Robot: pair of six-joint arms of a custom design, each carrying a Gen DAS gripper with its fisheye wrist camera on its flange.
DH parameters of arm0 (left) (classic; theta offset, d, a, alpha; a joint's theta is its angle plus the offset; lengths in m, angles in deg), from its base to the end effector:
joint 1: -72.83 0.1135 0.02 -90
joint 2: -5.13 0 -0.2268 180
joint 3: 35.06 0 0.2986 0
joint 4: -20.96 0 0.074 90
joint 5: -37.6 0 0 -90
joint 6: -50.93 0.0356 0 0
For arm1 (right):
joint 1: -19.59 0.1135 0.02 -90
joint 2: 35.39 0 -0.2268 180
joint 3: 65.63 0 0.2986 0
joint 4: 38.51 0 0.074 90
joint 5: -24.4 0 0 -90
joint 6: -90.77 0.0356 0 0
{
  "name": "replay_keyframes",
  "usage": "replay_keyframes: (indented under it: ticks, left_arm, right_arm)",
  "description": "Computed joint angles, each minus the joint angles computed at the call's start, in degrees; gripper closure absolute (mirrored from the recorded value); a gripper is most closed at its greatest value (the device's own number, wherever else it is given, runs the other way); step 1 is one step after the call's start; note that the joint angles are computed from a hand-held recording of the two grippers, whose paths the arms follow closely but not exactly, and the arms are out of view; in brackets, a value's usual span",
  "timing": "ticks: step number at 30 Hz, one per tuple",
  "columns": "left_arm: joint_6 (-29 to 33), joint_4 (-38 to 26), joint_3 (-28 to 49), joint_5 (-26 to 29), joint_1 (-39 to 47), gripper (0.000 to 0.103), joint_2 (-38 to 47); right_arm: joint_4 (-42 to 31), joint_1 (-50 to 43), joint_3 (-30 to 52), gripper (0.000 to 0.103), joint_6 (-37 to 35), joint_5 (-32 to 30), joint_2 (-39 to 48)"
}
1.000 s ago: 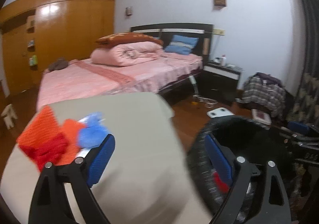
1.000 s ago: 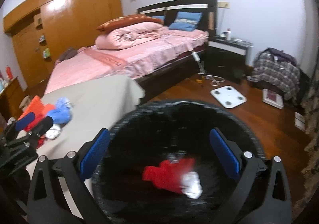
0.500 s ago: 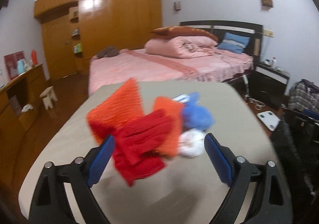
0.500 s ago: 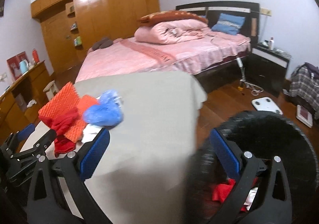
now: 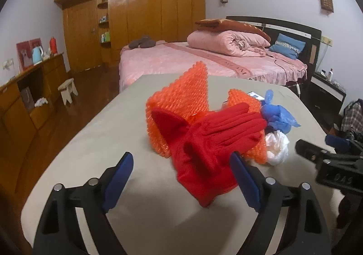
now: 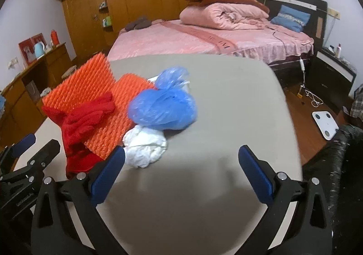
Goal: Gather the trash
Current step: 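Close the right tool on the second white plastic bag, then grasp the other red glove with the left tool while the right tool holds the white bag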
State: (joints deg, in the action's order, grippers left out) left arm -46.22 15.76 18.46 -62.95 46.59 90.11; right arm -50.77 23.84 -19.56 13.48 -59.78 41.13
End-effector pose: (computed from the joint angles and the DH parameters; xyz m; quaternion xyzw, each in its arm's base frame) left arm 0.3099 -0.1455 0.1185 0.1069 0.8843 -0.0497 0.4517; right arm 0.3044 0.0190 0.1085 0.0878 0.9109 0.0131 0.4030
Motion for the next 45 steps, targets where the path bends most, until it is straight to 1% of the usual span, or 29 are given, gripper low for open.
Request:
replay_keyframes:
  ticks: [4, 6, 8, 9, 12, 13, 14, 16, 19, 20, 22, 27, 33, 34, 35, 37, 38, 39, 40, 43, 45]
  left_arm:
    - [0.1, 0.0, 0.28, 1.03, 0.16, 0.021, 1.02]
    - [0.21, 0.01, 0.14, 1.6, 0.38, 0.021, 1.01]
    - [0.0, -0.1, 0.16, 1.94, 0.58, 0.022, 0.92]
    - [-0.2, -0.03, -0.03, 2.16, 0.77, 0.022, 0.75]
    - [-0.76, -0.01, 0.21, 2.07, 0.75, 0.023, 0.94]
    - [-0.8, -0.04, 0.31, 2.07, 0.78, 0.023, 1.04]
    - [-0.82, -0.1, 0.44, 2.04, 0.75, 0.024, 1.17]
    - [-0.77, -0.25, 0.78, 2.06, 0.72, 0.025, 1.5]
    - [-0.66, -0.42, 1.01, 2.07, 0.72, 0.027, 1.71]
    - [-0.64, -0.4, 1.04, 2.03, 0.67, 0.028, 1.75]
    - [-0.52, -0.37, 0.9, 2.27, 0.74, 0.031, 1.51]
    - [-0.51, 0.33, 0.78, 3.19, 0.17, 0.038, 1.31]
    - [-0.75, -0.1, 3.5, 4.54, -0.93, 0.052, 4.07]
    - [-0.83, -0.6, 4.33, 4.41, -1.1, 0.057, 4.91]
    - [-0.88, -0.99, 4.93, 4.62, -1.09, 0.064, 5.48]
    - [-1.01, -2.08, 6.49, 5.32, -1.13, 0.073, 6.9]
    - [-1.04, -2.25, 6.57, 5.33, -1.15, 0.08, 6.99]
    - [-1.0, -2.42, 6.87, 5.46, -1.21, 0.085, 7.27]
    - [-0.94, -2.48, 6.89, 5.35, -1.27, 0.093, 7.27]
    - [-0.92, -1.5, 5.89, 5.07, -1.51, 0.099, 6.2]
    - [-1.07, -1.17, 4.9, 4.87, -1.8, 0.099, 4.88]
  right_arm:
    - [0.45, 1.47, 2.29, 0.006, -0.08, 0.05, 3.79]
    - [0.12, 1.94, 3.3, 0.009, -0.38, -0.25, 5.21]
    - [0.03, 2.5, 4.27, 0.014, -0.28, -0.56, 6.73]
    - [-0.15, 2.68, 4.75, 0.02, -0.23, -0.89, 7.45]
    - [-1.64, 3.09, 6.94, 0.028, -0.3, -2.26, 10.12]
    - [-2.04, 3.25, 7.58, 0.033, -0.28, -2.51, 10.74]
    - [-2.5, 3.23, 8.32, 0.036, -0.49, -3.37, 11.55]
    - [-3.0, 3.37, 9.38, 0.047, -1.14, -4.35, 12.87]
    - [-3.08, 3.44, 9.78, 0.059, -2.09, -5.85, 13.43]
    - [-2.91, 3.63, 9.6, 0.06, -2.17, -5.65, 13.27]
    - [-2.51, 3.7, 9.03, 0.065, -2.15, -5.58, 12.63]
    - [-1.82, 3.56, 6.39, 0.068, -1.11, -5.44, 9.23]
    - [-2.97, 2.07, 2.58, 0.069, -2.6, -5.0, 3.88]
    - [-3.05, 1.8, 2.17, 0.069, -2.6, -5.09, 3.46]
    - [-3.25, 1.41, 1.6, 0.069, -2.68, -5.17, 2.72]
    - [-3.45, 0.3, 0.92, 0.069, -3.19, -5.66, 1.81]
    - [-3.41, 0.14, 0.56, 0.068, -3.13, -5.71, 1.43]
    - [-3.52, -0.25, 0.33, 0.068, -3.17, -5.92, 1.06]
    - [-3.65, -0.62, 0.16, 0.068, -3.19, -6.16, 0.69]
    - [-3.98, -0.92, -0.61, 0.068, -2.97, -6.41, -0.86]
    - [-4.32, -1.35, -1.26, 0.068, -3.08, -6.74, -2.38]
